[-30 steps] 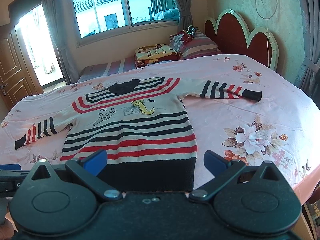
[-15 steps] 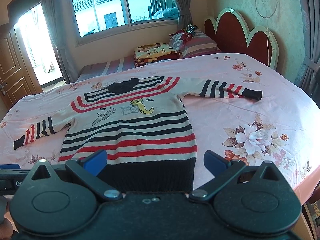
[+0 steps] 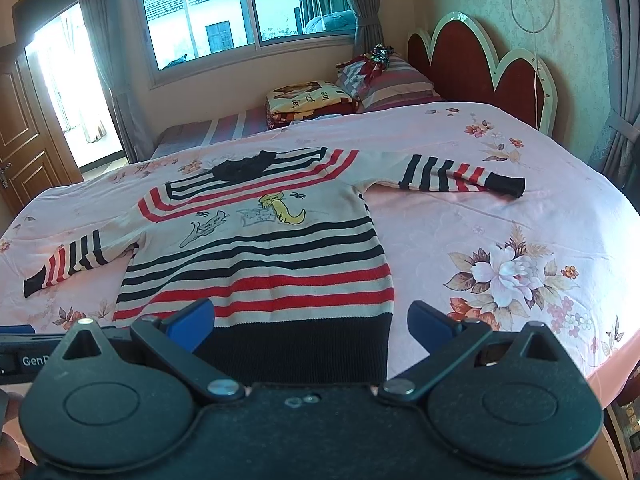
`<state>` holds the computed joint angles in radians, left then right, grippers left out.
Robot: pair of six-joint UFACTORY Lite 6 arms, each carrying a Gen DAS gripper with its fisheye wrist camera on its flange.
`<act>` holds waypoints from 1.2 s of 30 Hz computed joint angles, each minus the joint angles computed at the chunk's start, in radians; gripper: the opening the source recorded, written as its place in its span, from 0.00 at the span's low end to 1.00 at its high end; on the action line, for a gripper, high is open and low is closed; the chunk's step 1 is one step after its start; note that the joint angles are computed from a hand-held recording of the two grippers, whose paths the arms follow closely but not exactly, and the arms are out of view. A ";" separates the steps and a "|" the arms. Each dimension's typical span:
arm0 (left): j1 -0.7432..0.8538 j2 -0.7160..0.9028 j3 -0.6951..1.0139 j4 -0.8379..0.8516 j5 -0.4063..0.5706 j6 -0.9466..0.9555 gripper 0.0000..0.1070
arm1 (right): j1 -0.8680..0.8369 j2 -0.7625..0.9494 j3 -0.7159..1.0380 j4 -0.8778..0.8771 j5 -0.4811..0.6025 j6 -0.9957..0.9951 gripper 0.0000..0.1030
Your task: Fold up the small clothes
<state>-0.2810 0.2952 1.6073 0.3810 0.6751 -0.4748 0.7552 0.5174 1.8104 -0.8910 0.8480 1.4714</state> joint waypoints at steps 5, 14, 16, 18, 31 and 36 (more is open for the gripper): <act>0.001 0.001 0.000 0.001 -0.003 0.002 0.96 | -0.001 0.014 0.016 0.006 0.007 0.000 0.99; 0.005 0.025 0.024 -0.009 -0.003 0.014 0.96 | -0.004 0.018 0.018 0.005 0.009 0.000 0.99; 0.002 0.030 0.027 0.002 -0.005 0.004 0.96 | -0.007 0.020 0.023 0.013 0.009 -0.007 0.99; 0.002 0.042 0.037 0.005 -0.004 0.002 0.96 | -0.010 0.026 0.031 0.017 0.010 -0.011 0.99; 0.045 0.156 0.157 -0.024 -0.012 0.058 0.96 | -0.042 0.061 0.062 -0.004 0.000 -0.007 0.99; 0.058 0.295 0.319 -0.057 -0.004 0.095 0.96 | -0.104 0.114 0.113 0.002 -0.034 -0.040 0.99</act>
